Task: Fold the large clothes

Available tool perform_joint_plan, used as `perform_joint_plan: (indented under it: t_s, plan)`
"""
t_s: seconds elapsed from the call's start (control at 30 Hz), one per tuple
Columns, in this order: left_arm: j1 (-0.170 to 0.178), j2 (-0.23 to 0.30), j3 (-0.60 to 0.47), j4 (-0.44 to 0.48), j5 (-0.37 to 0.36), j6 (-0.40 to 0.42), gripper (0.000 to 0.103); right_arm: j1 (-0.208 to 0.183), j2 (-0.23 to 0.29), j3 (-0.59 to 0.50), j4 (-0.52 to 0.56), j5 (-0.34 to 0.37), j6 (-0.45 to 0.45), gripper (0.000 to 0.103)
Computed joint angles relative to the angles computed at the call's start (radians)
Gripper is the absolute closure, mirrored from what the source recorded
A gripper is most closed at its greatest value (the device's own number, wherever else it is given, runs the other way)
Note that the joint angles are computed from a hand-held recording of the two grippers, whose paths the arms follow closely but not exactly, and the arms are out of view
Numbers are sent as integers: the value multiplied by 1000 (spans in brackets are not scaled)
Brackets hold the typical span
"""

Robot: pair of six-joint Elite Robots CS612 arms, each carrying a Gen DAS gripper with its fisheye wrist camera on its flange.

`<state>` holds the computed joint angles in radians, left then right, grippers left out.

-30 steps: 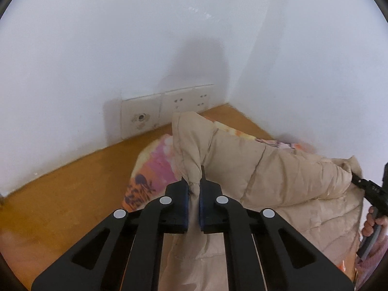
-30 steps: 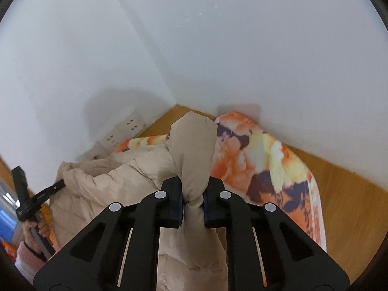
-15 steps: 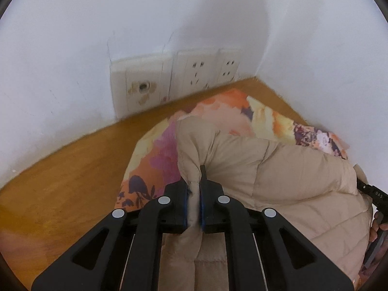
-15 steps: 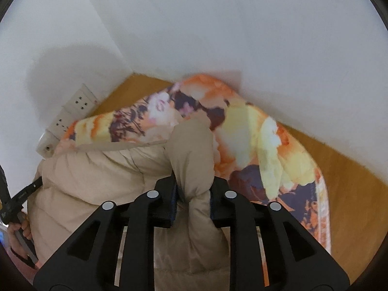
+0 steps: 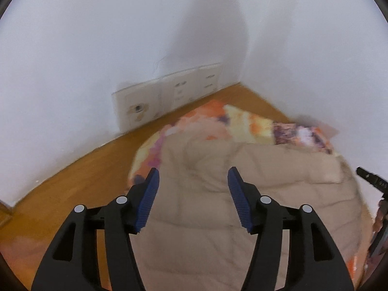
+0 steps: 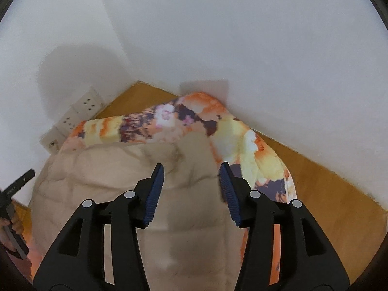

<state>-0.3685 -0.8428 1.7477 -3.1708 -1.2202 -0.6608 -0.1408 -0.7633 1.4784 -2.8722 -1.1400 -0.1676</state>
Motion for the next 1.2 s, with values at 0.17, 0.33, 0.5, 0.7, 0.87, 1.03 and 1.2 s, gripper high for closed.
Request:
perform_joint_plan:
  t_s: [0.17, 0.33, 0.5, 0.7, 0.87, 1.03, 1.2]
  plan:
    - [-23, 23, -32, -43, -73, 46, 45, 19, -36, 62, -21, 41, -72, 55]
    - [-27, 86, -115, -11, -144, 82, 47, 55, -4, 28, 31, 31, -119, 55]
    - [-12, 133, -186, 58, -120, 51, 49, 79, 45, -34, 57, -39, -91, 55]
    - [8, 159, -226, 109, -144, 52, 49, 86, 86, -91, 98, -57, -76, 54]
    - [5, 170, -240, 128, -124, 72, 48, 88, 99, -106, 107, -56, -67, 53]
    - [-1, 148, -216, 134, -105, 77, 47, 78, 80, -80, 88, -26, -56, 51]
    - [-8, 91, -141, 124, -76, 26, 45, 48, 28, -11, 45, 43, -16, 43]
